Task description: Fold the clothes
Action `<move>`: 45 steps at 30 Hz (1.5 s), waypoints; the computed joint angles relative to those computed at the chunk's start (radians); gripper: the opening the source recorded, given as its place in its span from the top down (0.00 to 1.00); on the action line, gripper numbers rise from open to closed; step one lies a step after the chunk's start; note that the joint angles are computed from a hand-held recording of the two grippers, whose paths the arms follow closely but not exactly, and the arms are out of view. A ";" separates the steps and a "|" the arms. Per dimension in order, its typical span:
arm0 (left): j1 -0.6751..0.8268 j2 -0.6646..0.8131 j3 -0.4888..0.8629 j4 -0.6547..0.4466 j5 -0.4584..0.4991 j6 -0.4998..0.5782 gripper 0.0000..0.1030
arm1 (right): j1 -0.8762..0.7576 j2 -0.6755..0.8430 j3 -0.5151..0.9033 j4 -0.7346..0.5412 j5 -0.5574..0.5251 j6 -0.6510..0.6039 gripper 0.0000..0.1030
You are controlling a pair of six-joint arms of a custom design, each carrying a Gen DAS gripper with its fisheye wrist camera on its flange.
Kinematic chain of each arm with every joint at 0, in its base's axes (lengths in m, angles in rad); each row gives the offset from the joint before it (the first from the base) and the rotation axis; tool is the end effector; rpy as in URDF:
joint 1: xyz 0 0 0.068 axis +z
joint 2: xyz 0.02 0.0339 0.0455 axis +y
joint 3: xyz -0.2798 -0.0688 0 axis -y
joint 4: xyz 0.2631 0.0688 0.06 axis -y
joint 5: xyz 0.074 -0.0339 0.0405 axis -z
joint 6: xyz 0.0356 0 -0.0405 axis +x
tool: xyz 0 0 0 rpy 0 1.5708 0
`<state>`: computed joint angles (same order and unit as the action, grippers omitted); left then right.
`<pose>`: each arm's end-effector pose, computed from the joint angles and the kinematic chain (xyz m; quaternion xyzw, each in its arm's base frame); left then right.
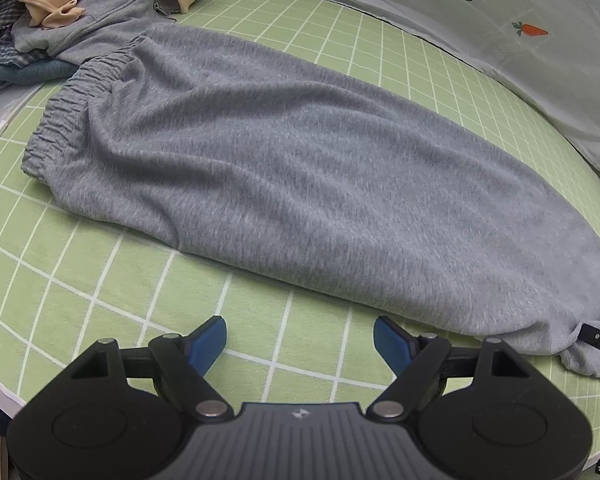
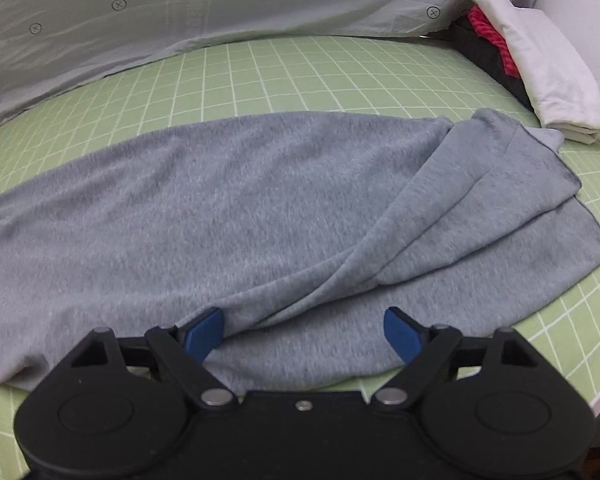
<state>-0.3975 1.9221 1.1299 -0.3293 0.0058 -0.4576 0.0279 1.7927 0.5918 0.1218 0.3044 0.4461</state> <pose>0.3608 -0.1517 0.1323 -0.0286 0.9744 -0.0949 0.2015 0.2838 -0.0028 0.0677 0.2351 0.9302 -0.0865 0.2684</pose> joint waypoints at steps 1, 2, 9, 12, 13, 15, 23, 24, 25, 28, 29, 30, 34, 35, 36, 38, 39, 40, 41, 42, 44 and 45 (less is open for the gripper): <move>0.001 -0.001 -0.001 0.000 -0.002 0.002 0.21 | -0.008 0.010 -0.001 0.010 -0.011 0.004 0.13; 0.001 -0.003 -0.002 0.000 -0.003 0.004 0.21 | -0.017 0.021 -0.001 0.020 -0.023 0.008 0.13; -0.001 0.002 0.013 0.000 -0.009 -0.015 0.20 | 0.000 -0.031 -0.094 0.041 -0.060 0.017 0.06; -0.020 0.010 0.034 0.000 -0.017 -0.018 0.20 | -0.025 -0.060 -0.097 0.008 -0.087 0.012 0.07; -0.029 0.014 0.042 0.000 -0.021 -0.016 0.20 | -0.033 -0.073 -0.098 0.005 -0.079 0.010 0.07; -0.049 0.023 0.060 -0.001 -0.031 -0.017 0.20 | -0.055 -0.104 -0.108 0.016 -0.062 -0.005 0.07; -0.140 0.096 0.192 -0.053 -0.093 -0.071 0.20 | -0.222 -0.149 -0.106 0.050 -0.061 -0.115 0.03; -0.153 0.107 0.211 -0.062 -0.104 -0.080 0.20 | -0.249 -0.142 -0.103 0.059 -0.072 -0.136 0.02; -0.165 0.119 0.233 -0.072 -0.115 -0.092 0.18 | -0.276 -0.134 -0.097 0.065 -0.080 -0.158 0.02; -0.193 0.174 0.318 -0.111 -0.141 -0.146 0.15 | -0.363 -0.104 -0.055 0.077 -0.106 -0.222 0.02; -0.200 0.197 0.351 -0.129 -0.149 -0.163 0.15 | -0.390 -0.093 -0.039 0.080 -0.115 -0.241 0.02; -0.207 0.220 0.385 -0.148 -0.156 -0.179 0.15 | -0.417 -0.079 -0.018 0.083 -0.122 -0.260 0.02; -0.223 0.325 0.542 -0.246 -0.185 -0.239 0.15 | -0.497 0.013 0.102 0.096 -0.145 -0.301 0.02; -0.223 0.352 0.584 -0.273 -0.194 -0.255 0.14 | -0.510 0.042 0.138 0.103 -0.150 -0.310 0.02; -0.221 0.377 0.622 -0.293 -0.202 -0.269 0.13 | -0.520 0.076 0.177 0.108 -0.152 -0.318 0.03; -0.217 0.428 0.704 -0.338 -0.218 -0.294 0.12 | -0.532 0.142 0.257 0.115 -0.145 -0.328 0.06; -0.212 0.457 0.752 -0.368 -0.226 -0.298 0.12 | -0.536 0.180 0.305 0.114 -0.139 -0.330 0.09; -0.208 0.487 0.802 -0.400 -0.235 -0.302 0.12 | -0.542 0.220 0.357 0.106 -0.134 -0.330 0.10; -0.205 0.516 0.852 -0.431 -0.243 -0.304 0.12 | -0.550 0.262 0.415 0.088 -0.129 -0.328 0.15; -0.202 0.541 0.895 -0.461 -0.251 -0.302 0.12 | -0.558 0.303 0.471 0.068 -0.124 -0.327 0.20; -0.199 0.595 0.991 -0.531 -0.260 -0.289 0.10 | -0.566 0.373 0.566 0.022 -0.094 -0.331 0.28; -0.200 0.617 1.030 -0.559 -0.263 -0.281 0.07 | -0.568 0.408 0.613 -0.003 -0.071 -0.334 0.37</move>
<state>-0.5977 2.5388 2.1598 -0.8887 -0.2572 -0.7390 -0.5405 2.2008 1.2044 0.1183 0.2339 0.1125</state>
